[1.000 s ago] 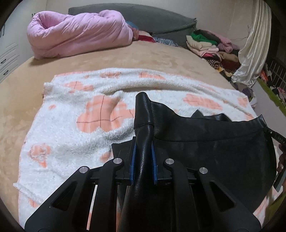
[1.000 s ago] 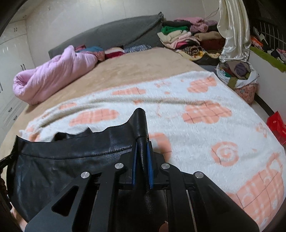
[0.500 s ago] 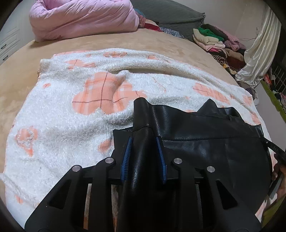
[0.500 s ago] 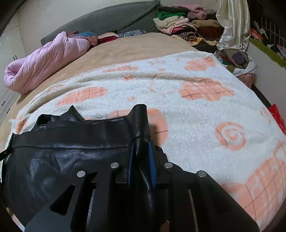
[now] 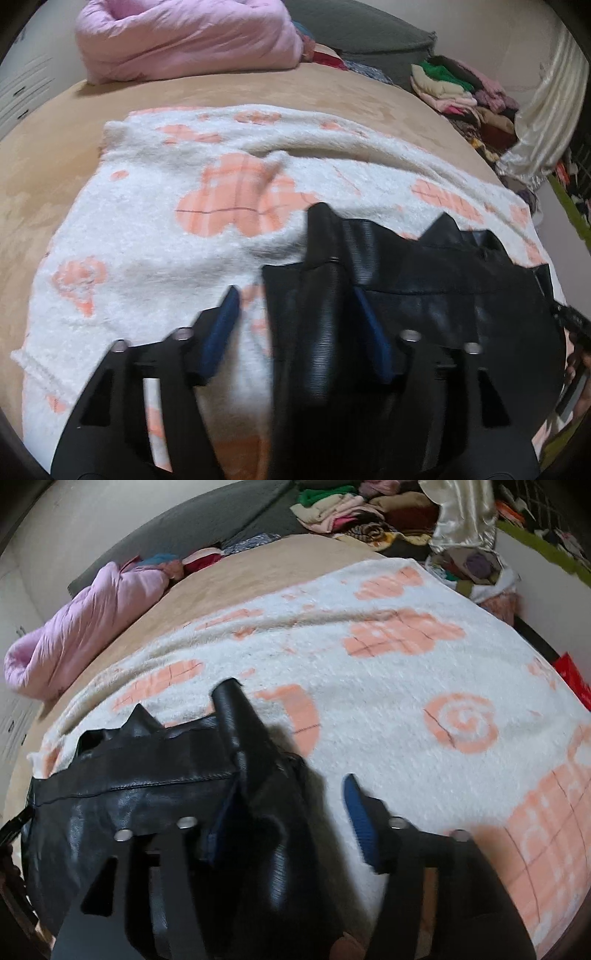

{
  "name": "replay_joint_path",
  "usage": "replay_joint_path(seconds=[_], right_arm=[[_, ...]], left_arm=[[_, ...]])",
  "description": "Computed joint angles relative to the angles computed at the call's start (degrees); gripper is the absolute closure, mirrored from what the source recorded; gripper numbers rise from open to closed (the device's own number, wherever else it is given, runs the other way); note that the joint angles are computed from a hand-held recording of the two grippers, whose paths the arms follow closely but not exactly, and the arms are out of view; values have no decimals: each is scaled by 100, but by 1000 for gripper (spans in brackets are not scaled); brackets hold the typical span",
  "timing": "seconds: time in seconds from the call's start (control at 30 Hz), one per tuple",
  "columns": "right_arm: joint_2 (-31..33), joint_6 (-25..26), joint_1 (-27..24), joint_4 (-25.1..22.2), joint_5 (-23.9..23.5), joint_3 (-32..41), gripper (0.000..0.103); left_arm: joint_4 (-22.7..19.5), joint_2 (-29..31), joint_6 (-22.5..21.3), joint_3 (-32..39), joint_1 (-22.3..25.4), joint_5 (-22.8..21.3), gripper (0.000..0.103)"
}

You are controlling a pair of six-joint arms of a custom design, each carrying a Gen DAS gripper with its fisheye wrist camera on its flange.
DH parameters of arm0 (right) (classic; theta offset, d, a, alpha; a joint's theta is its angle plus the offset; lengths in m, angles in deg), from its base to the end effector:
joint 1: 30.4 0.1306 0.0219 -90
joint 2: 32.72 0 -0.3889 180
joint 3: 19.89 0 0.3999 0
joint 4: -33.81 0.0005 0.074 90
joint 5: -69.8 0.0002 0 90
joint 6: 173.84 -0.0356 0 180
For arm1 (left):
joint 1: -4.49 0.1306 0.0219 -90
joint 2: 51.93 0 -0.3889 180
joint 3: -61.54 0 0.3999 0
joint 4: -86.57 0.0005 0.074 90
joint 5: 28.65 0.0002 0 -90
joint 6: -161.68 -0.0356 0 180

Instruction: Fold large clothes

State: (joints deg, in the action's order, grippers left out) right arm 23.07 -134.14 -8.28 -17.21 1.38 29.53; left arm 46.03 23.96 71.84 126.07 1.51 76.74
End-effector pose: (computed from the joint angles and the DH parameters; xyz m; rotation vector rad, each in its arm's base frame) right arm 0.2443 0.0846 0.3175 0.7341 2.3598 0.0470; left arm 0.3848 -0.0300 0.3436 0.1754 2.4586 -0.3559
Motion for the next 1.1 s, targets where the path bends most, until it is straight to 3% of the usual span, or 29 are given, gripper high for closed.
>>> replay_joint_path(seconds=[0.2, 0.27, 0.5, 0.6, 0.73, 0.8, 0.9, 1.03, 1.1], right_arm=[[-794, -258, 166, -142, -258, -156, 24], [-980, -318, 266, -257, -317, -153, 20], [-1286, -534, 780, -655, -268, -170, 18], [-1392, -678, 901, -644, -531, -290, 18], [-1419, -765, 1098, -547, -882, -449, 19], [-1446, -779, 1109, -442, -1046, -551, 21], [-1643, -886, 976, -60, -1397, -807, 38], [-1707, -985, 1168, -59, -1297, -780, 62], [-1778, -1159, 1355, -201, -1119, -716, 66]], left_arm=[[-220, -275, 105, 10, 360, 283, 25], [-318, -388, 188, -7, 501, 491, 12], [-843, -721, 74, -171, 716, 1079, 11], [-1124, -766, 22, -282, 709, 1481, 11], [-1328, -896, -14, -516, 563, 1625, 11], [-1418, -921, -10, -642, 456, 1565, 11], [-1290, -979, 196, -819, 270, 1249, 13], [-1269, -1142, 241, -848, 56, 962, 35], [-1265, -1275, 197, -884, 18, 859, 42]])
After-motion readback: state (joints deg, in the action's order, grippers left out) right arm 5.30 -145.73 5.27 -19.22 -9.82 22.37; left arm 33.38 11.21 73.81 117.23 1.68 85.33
